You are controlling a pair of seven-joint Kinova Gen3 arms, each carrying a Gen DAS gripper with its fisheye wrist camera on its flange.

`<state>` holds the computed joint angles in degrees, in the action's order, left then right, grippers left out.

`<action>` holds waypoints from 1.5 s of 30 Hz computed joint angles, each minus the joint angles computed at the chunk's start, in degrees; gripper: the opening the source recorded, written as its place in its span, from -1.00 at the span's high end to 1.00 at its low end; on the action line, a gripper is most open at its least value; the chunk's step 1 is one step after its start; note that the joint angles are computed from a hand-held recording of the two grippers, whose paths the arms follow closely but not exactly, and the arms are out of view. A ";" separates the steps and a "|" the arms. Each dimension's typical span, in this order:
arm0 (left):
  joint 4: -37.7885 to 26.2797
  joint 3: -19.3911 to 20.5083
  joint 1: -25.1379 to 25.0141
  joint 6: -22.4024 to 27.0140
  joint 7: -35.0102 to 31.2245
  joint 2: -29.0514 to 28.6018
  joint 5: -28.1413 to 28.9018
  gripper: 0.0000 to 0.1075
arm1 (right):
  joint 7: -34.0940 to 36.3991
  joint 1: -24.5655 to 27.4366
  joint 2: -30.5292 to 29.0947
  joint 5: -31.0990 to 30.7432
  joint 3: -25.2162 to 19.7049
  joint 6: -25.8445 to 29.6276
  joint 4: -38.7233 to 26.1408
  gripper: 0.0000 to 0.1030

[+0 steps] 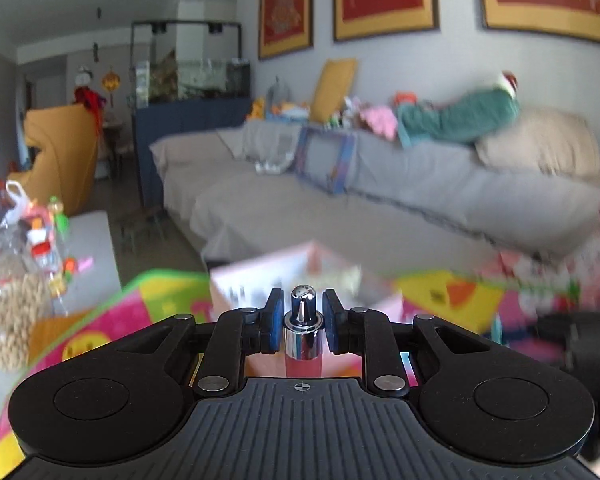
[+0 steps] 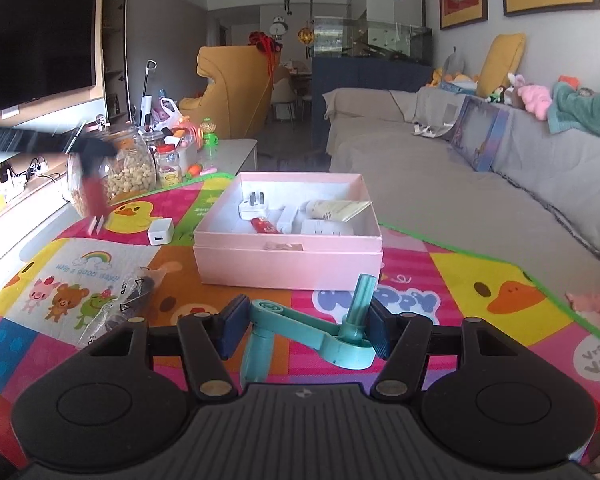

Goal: Organize rigid objects
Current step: 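Drop the red vial in the box with the left tool while the right tool drops the teal clip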

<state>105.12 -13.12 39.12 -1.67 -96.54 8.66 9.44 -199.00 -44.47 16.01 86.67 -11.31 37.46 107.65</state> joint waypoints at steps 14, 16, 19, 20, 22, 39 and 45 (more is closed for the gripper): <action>-4.95 24.41 -26.87 -2.92 14.25 8.33 -5.04 0.55 | 3.62 0.83 2.63 -4.95 1.88 0.85 -3.91 -0.18; -1.93 21.99 -26.24 -0.13 16.01 7.06 -3.88 0.55 | 3.95 0.84 3.33 -4.69 2.89 -0.23 -5.68 -0.18; 2.34 25.35 -31.37 3.92 17.51 5.98 -2.35 0.55 | 6.17 2.29 4.57 -5.66 4.29 -4.30 -10.23 -0.18; 3.88 27.72 -34.03 4.31 16.36 5.84 -0.67 0.55 | 8.48 2.68 5.43 -6.95 4.88 -5.31 -12.84 -0.19; 6.36 30.57 -38.10 5.45 13.57 5.34 2.74 0.55 | 12.03 3.29 6.99 -8.05 6.48 -7.92 -17.68 -0.19; 5.34 10.47 -24.55 4.13 24.26 7.49 -3.71 0.55 | 35.15 -3.23 13.73 -26.43 8.30 -7.14 -24.40 -0.49; 2.24 8.47 -22.24 3.62 26.20 9.41 -4.82 0.55 | 46.85 -4.87 14.80 -32.73 7.42 -10.08 -24.11 -0.49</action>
<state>107.37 -4.65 16.88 1.95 -70.34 18.07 4.61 -152.15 -49.34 30.81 53.94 -3.88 27.38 83.54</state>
